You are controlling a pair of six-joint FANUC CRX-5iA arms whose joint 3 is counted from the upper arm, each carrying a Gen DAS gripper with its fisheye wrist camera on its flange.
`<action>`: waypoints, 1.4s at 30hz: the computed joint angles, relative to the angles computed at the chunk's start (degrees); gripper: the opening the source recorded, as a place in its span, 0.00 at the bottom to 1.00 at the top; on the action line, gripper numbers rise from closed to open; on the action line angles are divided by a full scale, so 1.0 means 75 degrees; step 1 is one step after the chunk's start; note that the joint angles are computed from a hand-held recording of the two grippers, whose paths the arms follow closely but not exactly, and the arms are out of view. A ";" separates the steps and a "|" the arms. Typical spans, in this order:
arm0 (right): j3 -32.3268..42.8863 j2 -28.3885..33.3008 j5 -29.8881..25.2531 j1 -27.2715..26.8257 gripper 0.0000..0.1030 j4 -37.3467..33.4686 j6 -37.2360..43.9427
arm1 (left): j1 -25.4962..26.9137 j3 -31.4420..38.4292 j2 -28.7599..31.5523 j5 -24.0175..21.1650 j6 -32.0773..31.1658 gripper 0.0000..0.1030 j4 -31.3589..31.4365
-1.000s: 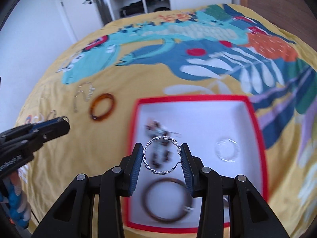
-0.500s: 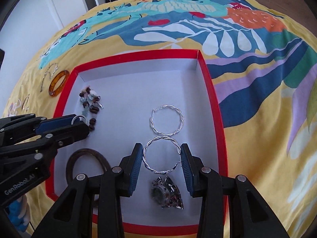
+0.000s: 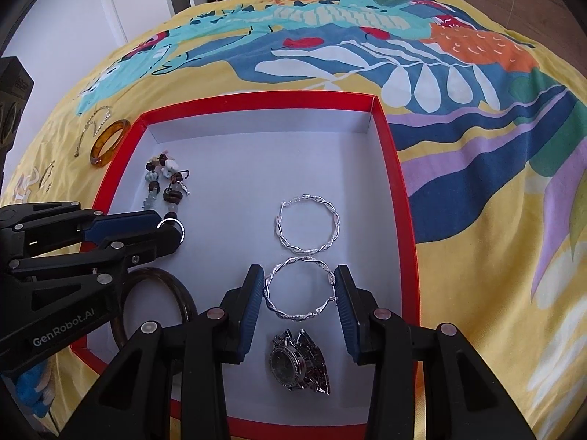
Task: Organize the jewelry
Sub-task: 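Carry ring and hoop into the box and open both grippers, then withdraw both grippers from the box toward the amber bangle and rings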
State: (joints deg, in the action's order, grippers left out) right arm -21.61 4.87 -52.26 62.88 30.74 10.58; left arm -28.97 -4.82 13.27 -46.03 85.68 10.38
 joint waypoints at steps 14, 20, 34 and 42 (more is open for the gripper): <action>0.0337 -0.0136 -0.0573 0.0297 0.45 0.0172 -0.0212 | 0.0494 -0.0576 -0.0947 0.0060 -0.0378 0.28 0.0548; 0.0828 0.0018 -0.0784 0.0508 0.45 0.0375 -0.0298 | 0.1002 -0.0947 -0.1623 -0.0028 -0.0287 0.28 0.0431; 0.2742 0.1327 -0.0726 0.0695 0.45 0.0305 0.0545 | 0.2766 -0.1877 -0.2998 -0.0566 -0.0530 0.28 0.0014; 0.3912 0.2166 -0.0653 0.0749 0.45 0.0008 0.1295 | 0.3751 -0.2470 -0.3543 -0.0490 -0.0770 0.28 0.0107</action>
State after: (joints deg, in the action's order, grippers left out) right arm 7.73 21.11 -57.16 68.50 30.81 20.29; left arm -0.84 -23.34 -13.30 -49.71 79.90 11.18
